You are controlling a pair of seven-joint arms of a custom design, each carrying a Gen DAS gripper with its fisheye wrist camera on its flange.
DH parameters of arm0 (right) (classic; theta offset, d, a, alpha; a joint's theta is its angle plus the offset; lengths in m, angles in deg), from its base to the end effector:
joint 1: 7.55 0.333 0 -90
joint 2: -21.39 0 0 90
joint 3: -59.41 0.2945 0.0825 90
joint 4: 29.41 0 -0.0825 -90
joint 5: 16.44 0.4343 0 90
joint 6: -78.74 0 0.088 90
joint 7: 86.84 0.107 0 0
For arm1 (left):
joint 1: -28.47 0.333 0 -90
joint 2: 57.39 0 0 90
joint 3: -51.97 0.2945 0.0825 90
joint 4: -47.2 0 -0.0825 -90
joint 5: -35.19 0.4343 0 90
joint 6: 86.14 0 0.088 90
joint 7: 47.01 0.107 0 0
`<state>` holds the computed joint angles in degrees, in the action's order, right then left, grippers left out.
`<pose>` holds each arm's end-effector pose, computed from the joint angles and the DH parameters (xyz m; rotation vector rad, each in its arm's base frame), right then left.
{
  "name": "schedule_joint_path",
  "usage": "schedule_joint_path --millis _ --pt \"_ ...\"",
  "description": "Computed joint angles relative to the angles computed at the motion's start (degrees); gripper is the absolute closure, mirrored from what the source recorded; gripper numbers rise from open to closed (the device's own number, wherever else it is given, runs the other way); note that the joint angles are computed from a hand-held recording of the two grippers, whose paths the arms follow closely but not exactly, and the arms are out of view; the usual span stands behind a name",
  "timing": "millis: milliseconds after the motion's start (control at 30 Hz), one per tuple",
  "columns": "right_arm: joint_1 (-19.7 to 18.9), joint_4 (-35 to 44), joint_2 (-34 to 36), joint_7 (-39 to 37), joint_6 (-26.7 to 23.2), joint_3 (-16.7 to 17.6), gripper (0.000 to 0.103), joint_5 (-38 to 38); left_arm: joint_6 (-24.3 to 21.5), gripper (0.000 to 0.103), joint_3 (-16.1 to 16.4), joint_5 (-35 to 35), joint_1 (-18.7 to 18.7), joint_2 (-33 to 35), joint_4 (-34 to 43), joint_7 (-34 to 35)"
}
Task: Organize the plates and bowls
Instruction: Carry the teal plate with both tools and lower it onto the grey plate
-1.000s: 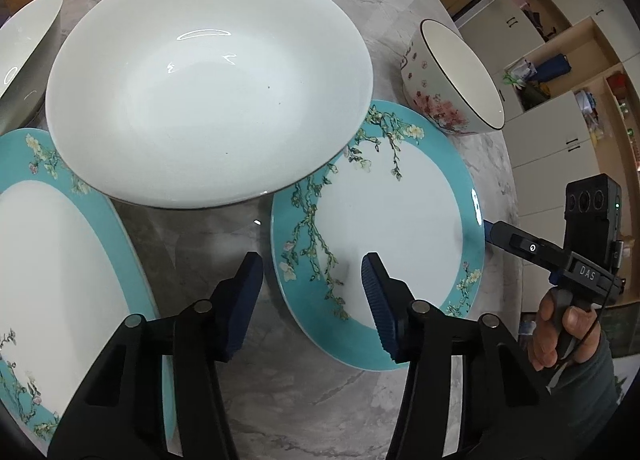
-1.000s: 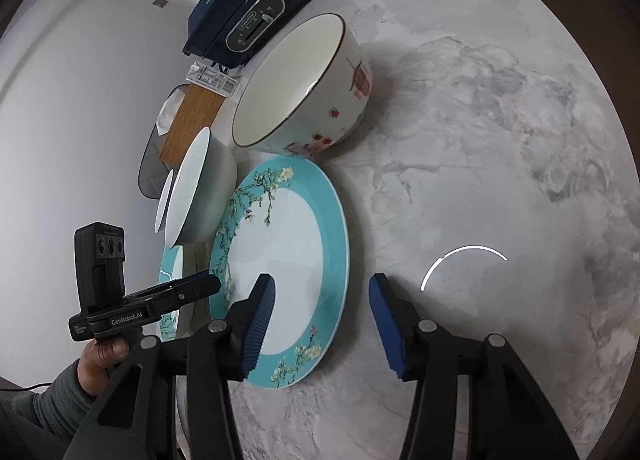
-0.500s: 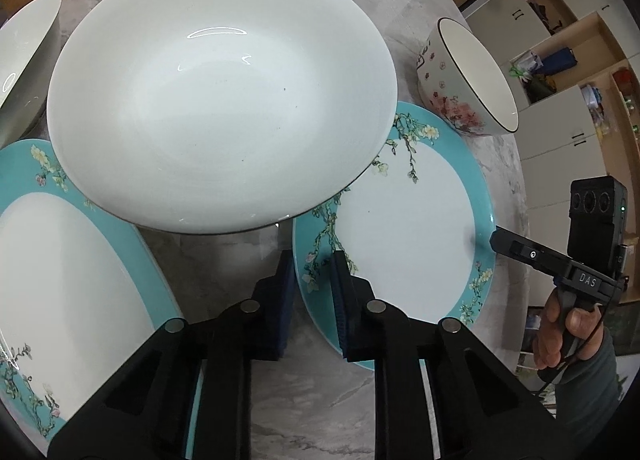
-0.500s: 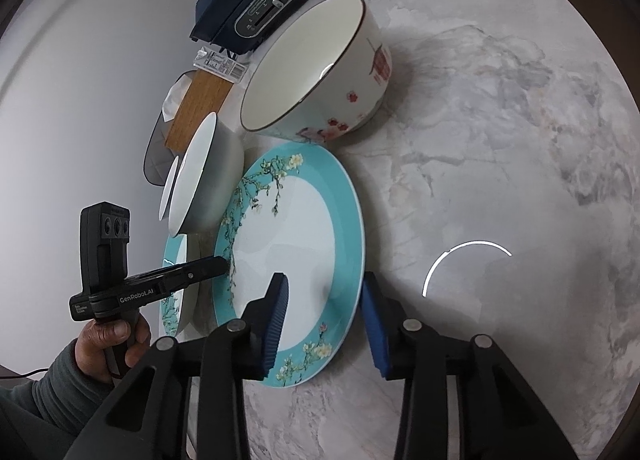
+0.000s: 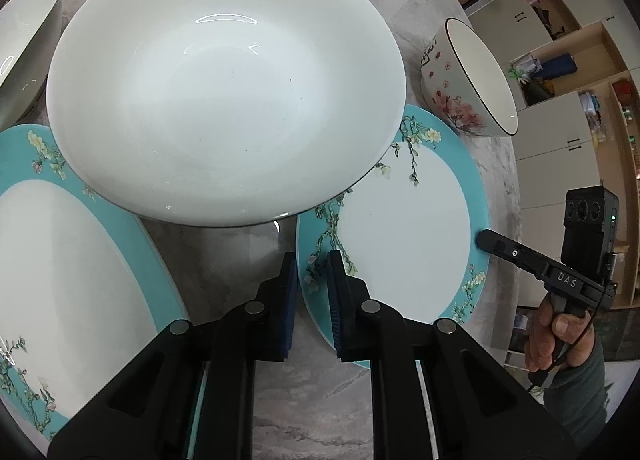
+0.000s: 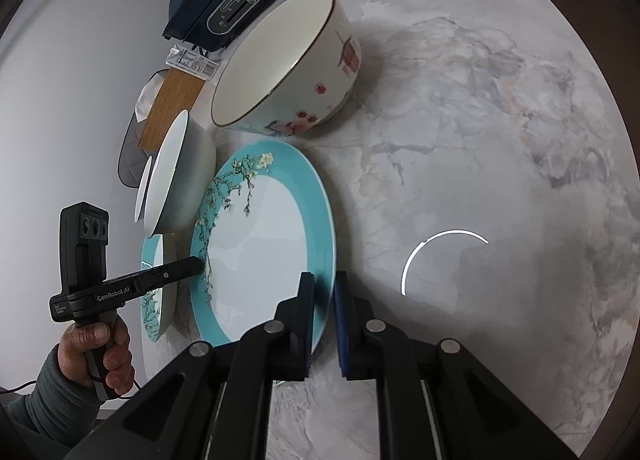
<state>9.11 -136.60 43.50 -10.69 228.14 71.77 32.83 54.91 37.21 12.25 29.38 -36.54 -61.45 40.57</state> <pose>0.6151 0.3144 0.2920 -1.7866 1.7263 0.4020 0.6596 -0.1552 0.2866 2.1732 -1.9375 0.5644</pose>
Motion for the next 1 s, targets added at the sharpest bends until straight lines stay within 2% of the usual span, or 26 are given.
schedule_joint_path --millis 367,600,800,1000 --pt "0.67 -0.06 -0.36 2.01 0.37 -0.06 0.091 -0.94 1.22 0.091 0.05 -0.38 -0.33 -1.81 -1.72 1.01" --pt "1.35 -2.76 -3.22 1.82 1.94 0.12 0.091 -0.33 2.00 0.091 -0.02 -2.17 -0.48 -5.63 -4.99 3.01" --pt "2.46 -6.43 -7.15 1.39 3.40 0.26 0.091 1.44 1.83 0.091 0.77 -6.19 -1.04 -11.26 -9.85 6.15" --pt "5.26 -10.55 -11.98 2.32 5.70 0.34 0.091 2.79 2.22 0.092 3.34 -9.39 -3.66 -21.24 -18.65 8.96"
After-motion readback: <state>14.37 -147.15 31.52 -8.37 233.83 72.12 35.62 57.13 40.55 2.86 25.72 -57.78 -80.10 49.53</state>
